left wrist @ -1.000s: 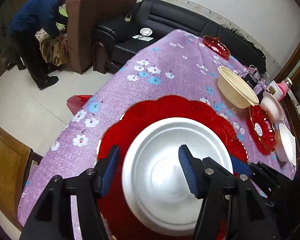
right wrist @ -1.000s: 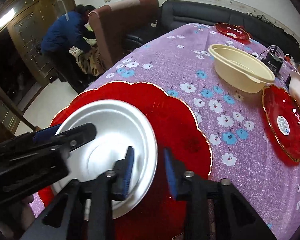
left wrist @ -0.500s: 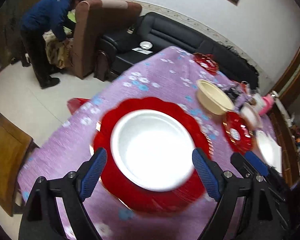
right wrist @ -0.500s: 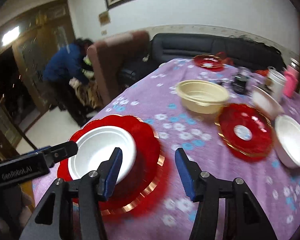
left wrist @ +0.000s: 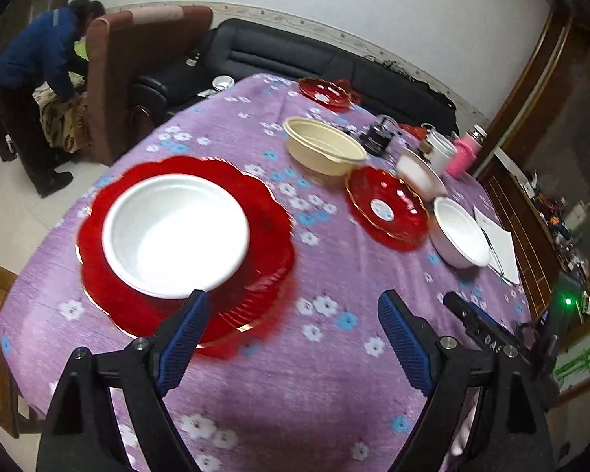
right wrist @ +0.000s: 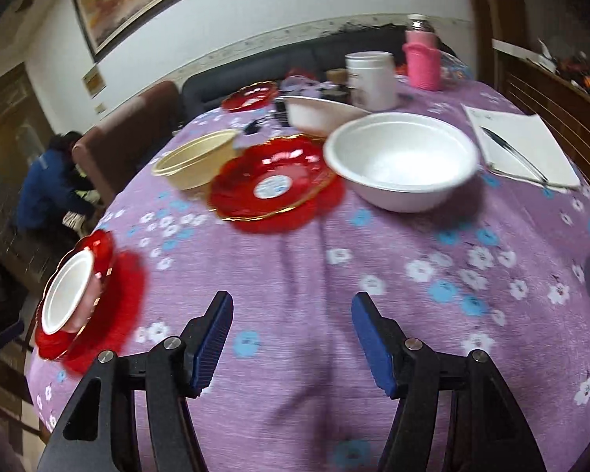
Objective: Organize plates and bowls
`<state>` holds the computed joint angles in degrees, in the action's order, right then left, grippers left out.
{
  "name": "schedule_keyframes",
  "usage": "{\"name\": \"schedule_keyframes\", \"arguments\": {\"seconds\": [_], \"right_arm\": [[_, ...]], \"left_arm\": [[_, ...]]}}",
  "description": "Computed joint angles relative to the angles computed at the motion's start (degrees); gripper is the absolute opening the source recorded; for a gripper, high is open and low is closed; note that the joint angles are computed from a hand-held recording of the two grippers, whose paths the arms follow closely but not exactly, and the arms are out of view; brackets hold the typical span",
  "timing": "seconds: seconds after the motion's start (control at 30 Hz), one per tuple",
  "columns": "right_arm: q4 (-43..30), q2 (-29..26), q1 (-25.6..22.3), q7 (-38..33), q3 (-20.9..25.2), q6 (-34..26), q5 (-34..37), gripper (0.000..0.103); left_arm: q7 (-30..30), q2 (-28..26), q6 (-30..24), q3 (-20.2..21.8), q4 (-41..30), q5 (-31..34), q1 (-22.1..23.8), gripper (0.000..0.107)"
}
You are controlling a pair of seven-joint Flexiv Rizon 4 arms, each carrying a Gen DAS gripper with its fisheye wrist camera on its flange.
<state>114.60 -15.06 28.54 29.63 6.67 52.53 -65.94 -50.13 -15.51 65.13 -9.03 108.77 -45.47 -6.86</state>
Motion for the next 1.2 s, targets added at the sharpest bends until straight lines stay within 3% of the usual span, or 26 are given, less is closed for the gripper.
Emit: {"name": "schedule_keyframes", "arguments": {"seconds": [0.2,0.5,0.63,0.67,0.7,0.77,0.83,0.97,1.1,1.2], "right_arm": [[0.87,-0.11,-1.99,1.62,-0.96,2.05,-0.47,0.067],[-5.08,-6.17,-5.19,3.06,-5.1,8.33,0.66,0.067],[-6.99,-9.51,-6.19,5.08,-7.84,15.08,2.67,0.067],[-6.99,-9.95,-5.98,6.82,-9.0,16.8,1.79,0.061],[-7.02,-10.58,-5.99,9.07,-10.27,19.31,0.47,0.044],[-7.02,-11.43,-5.9,12.99,-12.61,24.04,-2.42,0.026],[-7.27,-11.7,-5.92,13.14,-12.96,25.6,-3.01,0.017],[-5.74,-10.45,-5.14,8.51,-11.21,25.28,1.73,0.016],[-0.3,-6.8,-3.72,12.91,-12.57,29.87,-2.38,0.015],[3.66,-3.43,-3.5,17.97,-12.33,29.13,-9.76,0.015]], "left_arm": [[-0.01,0.4,-1.17,-0.13,0.66,-0.59,-0.6,0.087],[-0.17,-0.19,-1.43,-0.16,0.41,-0.03,-1.29,0.087],[-1.4,-1.21,-1.75,0.04,-0.79,2.59,-1.54,0.087],[-1.66,-1.41,-1.56,0.03,-1.0,3.21,-1.61,0.087],[-1.95,-1.72,-1.32,0.07,-1.35,4.07,-1.71,0.087],[-2.61,-2.22,-1.18,0.01,-1.9,5.32,-1.71,0.087],[-3.67,-2.85,-1.61,0.06,-2.62,6.58,-1.64,0.087],[-5.95,-3.94,-1.46,0.14,-3.81,8.94,-1.55,0.087],[-7.45,-4.77,-1.54,-0.13,-4.79,10.93,-1.61,0.087],[-7.96,-5.25,-1.18,-0.47,-5.4,12.6,-2.18,0.087]]}}
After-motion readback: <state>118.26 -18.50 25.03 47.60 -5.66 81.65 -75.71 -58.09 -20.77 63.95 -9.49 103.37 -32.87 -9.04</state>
